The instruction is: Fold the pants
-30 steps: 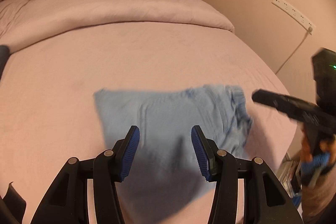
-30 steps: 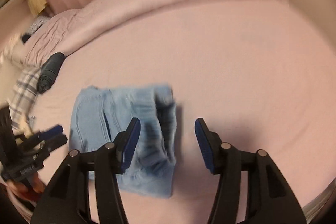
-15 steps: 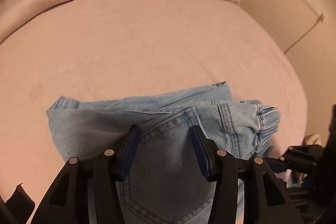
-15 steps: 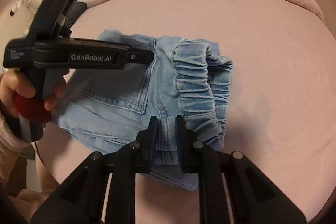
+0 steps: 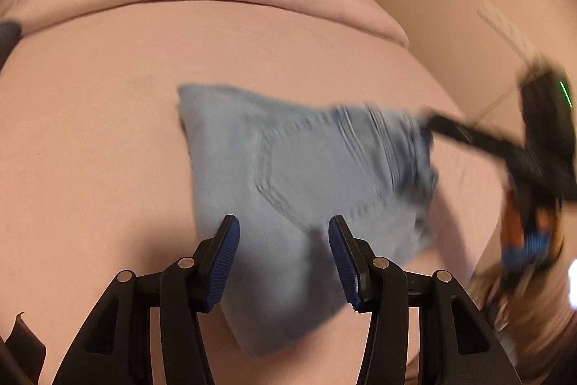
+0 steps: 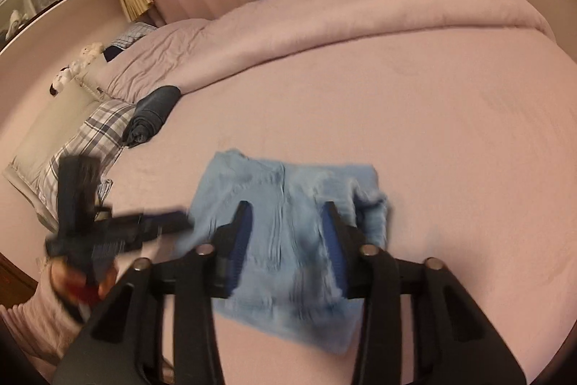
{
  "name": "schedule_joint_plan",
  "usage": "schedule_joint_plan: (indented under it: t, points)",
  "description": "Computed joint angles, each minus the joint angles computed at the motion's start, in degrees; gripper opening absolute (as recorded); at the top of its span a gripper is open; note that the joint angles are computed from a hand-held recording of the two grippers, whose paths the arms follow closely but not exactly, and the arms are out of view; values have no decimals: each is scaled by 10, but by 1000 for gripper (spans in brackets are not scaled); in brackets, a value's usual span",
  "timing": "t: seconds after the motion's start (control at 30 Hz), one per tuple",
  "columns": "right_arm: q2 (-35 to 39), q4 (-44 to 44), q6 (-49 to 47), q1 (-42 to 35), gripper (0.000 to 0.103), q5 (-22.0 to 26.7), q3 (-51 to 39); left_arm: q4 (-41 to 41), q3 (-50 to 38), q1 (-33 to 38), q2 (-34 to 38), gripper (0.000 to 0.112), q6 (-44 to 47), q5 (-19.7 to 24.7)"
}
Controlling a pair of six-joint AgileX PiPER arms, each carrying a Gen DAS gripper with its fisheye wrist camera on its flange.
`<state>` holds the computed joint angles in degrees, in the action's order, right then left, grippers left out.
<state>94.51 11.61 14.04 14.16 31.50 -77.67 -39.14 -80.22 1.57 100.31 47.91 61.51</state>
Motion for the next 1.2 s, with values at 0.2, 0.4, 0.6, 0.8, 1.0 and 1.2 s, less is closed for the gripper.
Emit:
schedule_joint_plan:
  t: [0.2,0.4,0.6,0.8,1.0,1.2]
  points:
    - [74,-90,104,7,24,69,-49,15,73,-30,-26,50,43,-76]
    - [2,-35,60,-2,39,68,-2,-49,-11,52,15,57,-7,43]
    - [-70,78,33,-17,58,24,99,-63,-17,101,22,70,-43,63]
    - [-76,200,-28,-36,59,9,167,-58,-24,93,34,70,-61,50]
    - [-78,218,-37,-47,60,12,181,-48,-51,74,63,70,-77,38]
    - [-85,236,-49,-61,61,25,194,-37,-67,59,81,70,-87,36]
